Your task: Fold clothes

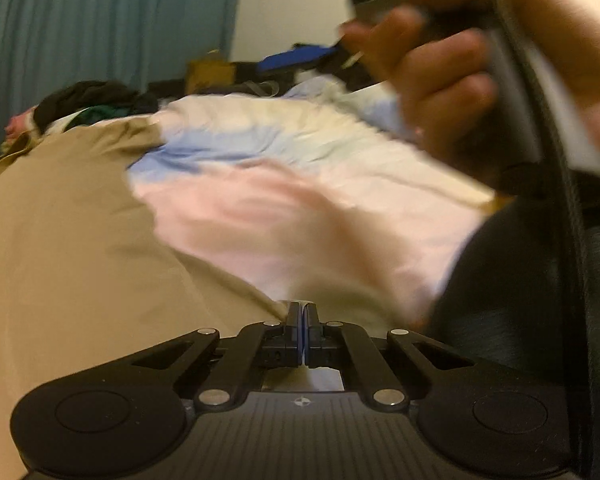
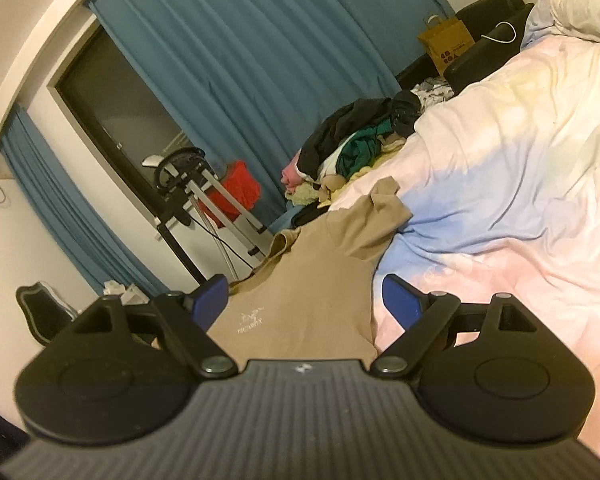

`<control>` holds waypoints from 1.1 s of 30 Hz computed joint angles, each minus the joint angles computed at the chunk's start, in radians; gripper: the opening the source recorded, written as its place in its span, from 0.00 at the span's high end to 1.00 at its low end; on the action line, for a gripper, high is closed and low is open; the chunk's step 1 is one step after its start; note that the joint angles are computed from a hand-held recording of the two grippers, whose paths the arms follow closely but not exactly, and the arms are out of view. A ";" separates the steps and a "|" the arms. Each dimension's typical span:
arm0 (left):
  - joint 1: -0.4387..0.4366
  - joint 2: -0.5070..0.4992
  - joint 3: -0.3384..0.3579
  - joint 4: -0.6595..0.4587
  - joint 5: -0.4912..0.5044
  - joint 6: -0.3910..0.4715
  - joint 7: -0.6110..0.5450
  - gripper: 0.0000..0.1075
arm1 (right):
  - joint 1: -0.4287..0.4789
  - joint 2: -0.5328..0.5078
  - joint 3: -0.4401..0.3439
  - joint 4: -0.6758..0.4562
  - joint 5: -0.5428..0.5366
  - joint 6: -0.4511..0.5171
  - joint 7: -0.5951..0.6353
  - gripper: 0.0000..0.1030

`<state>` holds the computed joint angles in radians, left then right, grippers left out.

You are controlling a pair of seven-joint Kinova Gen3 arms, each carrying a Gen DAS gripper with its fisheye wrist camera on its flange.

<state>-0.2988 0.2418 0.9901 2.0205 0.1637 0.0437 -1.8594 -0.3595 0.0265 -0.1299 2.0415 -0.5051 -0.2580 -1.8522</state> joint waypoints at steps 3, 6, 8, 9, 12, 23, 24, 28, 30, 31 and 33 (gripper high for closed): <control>-0.031 0.080 0.042 -0.045 -0.036 0.068 0.041 1.00 | -0.011 0.003 0.003 -0.004 -0.055 -0.006 0.065 0.16; 0.015 0.111 -0.023 -0.086 0.047 0.123 -0.018 0.99 | -0.024 0.005 0.008 -0.013 -0.122 0.005 0.152 0.16; 0.022 0.096 -0.035 -0.084 0.091 0.128 -0.056 0.97 | -0.030 0.005 0.008 -0.017 -0.149 0.006 0.195 0.16; 0.024 0.086 -0.038 -0.081 0.104 0.129 -0.068 0.95 | -0.032 0.006 0.008 -0.019 -0.154 0.006 0.207 0.16; 0.069 0.017 -0.108 -0.070 0.099 0.137 -0.024 0.59 | -0.027 0.004 0.001 -0.015 -0.113 -0.002 0.178 0.16; -0.209 -0.226 -0.063 -0.073 -0.069 0.213 0.408 0.11 | -0.007 -0.004 -0.044 0.051 0.054 -0.160 0.015 0.16; -0.252 -0.246 -0.048 -0.079 -0.087 0.221 0.449 0.11 | 0.026 0.003 -0.076 0.045 0.051 -0.162 0.009 0.16; -0.438 -0.322 0.039 -0.081 -0.187 0.179 0.612 0.05 | 0.211 0.091 -0.236 -0.054 0.089 -0.117 -0.067 0.16; -0.530 -0.342 0.095 -0.076 -0.238 0.151 0.693 0.05 | 0.304 0.175 -0.313 -0.139 0.158 -0.081 -0.148 0.16; -0.571 -0.345 0.122 -0.072 -0.258 0.138 0.734 0.05 | 0.344 0.221 -0.348 -0.185 0.192 -0.061 -0.189 0.16; -0.650 -0.337 0.181 -0.055 -0.285 0.108 0.815 0.05 | 0.375 0.314 -0.365 -0.277 0.256 -0.020 -0.270 0.16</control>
